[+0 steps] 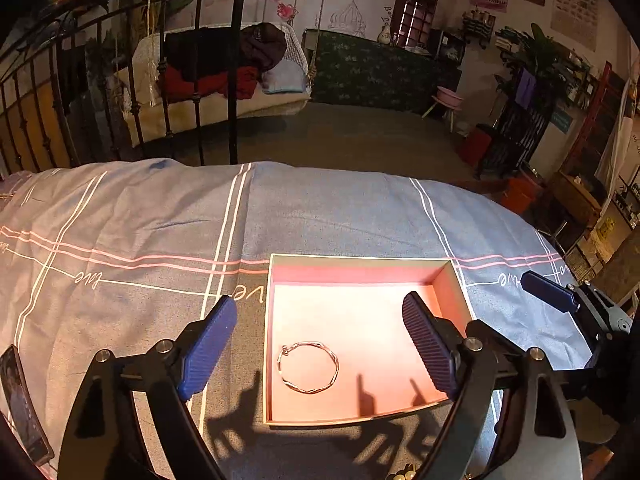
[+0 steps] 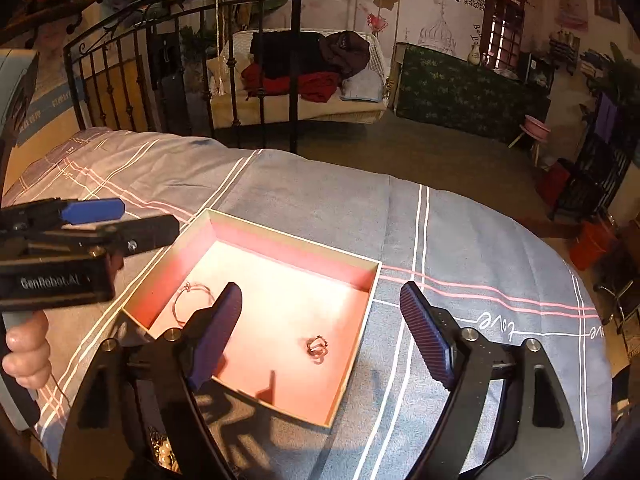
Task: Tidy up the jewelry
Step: 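Open both tools over the green box, dropping the ring and bangle inside, then grasp the gold red-stone ring with the left tool while the right tool grasps a gold star brooch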
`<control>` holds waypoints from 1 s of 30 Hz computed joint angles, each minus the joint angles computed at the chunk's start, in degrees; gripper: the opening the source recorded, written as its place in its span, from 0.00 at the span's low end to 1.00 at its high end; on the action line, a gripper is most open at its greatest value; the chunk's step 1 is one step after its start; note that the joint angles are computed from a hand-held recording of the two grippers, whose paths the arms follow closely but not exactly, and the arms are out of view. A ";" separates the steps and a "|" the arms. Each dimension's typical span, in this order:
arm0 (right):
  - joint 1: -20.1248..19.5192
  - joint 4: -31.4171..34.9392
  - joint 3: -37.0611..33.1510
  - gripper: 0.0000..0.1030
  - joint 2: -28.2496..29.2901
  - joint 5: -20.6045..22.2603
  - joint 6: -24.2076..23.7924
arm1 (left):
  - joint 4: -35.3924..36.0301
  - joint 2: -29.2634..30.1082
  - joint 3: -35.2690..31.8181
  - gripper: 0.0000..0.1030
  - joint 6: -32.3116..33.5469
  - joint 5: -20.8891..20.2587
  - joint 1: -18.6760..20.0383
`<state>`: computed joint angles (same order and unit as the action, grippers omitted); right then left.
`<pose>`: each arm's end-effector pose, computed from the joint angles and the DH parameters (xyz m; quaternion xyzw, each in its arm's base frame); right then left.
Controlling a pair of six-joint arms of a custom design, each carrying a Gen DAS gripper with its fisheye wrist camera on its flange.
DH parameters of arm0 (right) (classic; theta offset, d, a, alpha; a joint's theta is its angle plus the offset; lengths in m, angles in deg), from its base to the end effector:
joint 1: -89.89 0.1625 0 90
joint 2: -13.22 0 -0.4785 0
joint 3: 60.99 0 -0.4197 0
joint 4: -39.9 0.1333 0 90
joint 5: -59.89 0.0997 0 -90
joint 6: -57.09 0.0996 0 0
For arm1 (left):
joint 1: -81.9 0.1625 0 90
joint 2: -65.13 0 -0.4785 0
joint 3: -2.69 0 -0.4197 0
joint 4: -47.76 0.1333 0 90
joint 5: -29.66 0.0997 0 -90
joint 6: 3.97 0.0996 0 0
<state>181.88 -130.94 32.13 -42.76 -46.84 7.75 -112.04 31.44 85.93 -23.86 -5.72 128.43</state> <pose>0.1303 -0.7362 0.3056 0.3489 -0.8511 0.2830 0.2715 -0.3836 -0.7165 0.0889 0.0998 0.8727 -0.3701 0.3023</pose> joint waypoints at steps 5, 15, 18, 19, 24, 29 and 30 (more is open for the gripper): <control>-2.81 0.68 7.03 0.78 -6.30 5.03 -0.08 | -4.56 -3.21 8.75 0.85 0.49 0.16 -2.02; -10.39 4.56 22.51 0.78 -16.93 5.60 2.50 | 1.33 -8.18 25.83 0.84 -16.28 -2.07 -4.83; -11.15 5.05 23.37 0.78 -17.20 5.16 2.73 | 3.88 -7.71 26.15 0.73 -15.52 -0.87 -4.80; -11.19 4.05 23.67 0.78 -16.89 4.65 2.41 | 6.51 -7.23 25.39 0.66 -15.41 -0.03 -4.70; -10.71 3.21 22.96 0.78 -15.54 3.10 1.96 | 3.70 -5.66 24.79 0.39 -9.32 -0.15 -4.51; -9.82 2.71 22.59 0.78 -14.22 0.65 -0.47 | 0.46 -5.18 25.42 0.28 -6.23 -0.25 -4.90; -9.66 2.78 22.53 0.78 -13.98 0.25 -1.01 | 0.34 -5.18 25.56 0.26 -6.03 -0.15 -5.02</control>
<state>172.22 -128.15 54.66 -56.74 -46.59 6.75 -111.71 26.26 111.49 -29.89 -5.87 123.41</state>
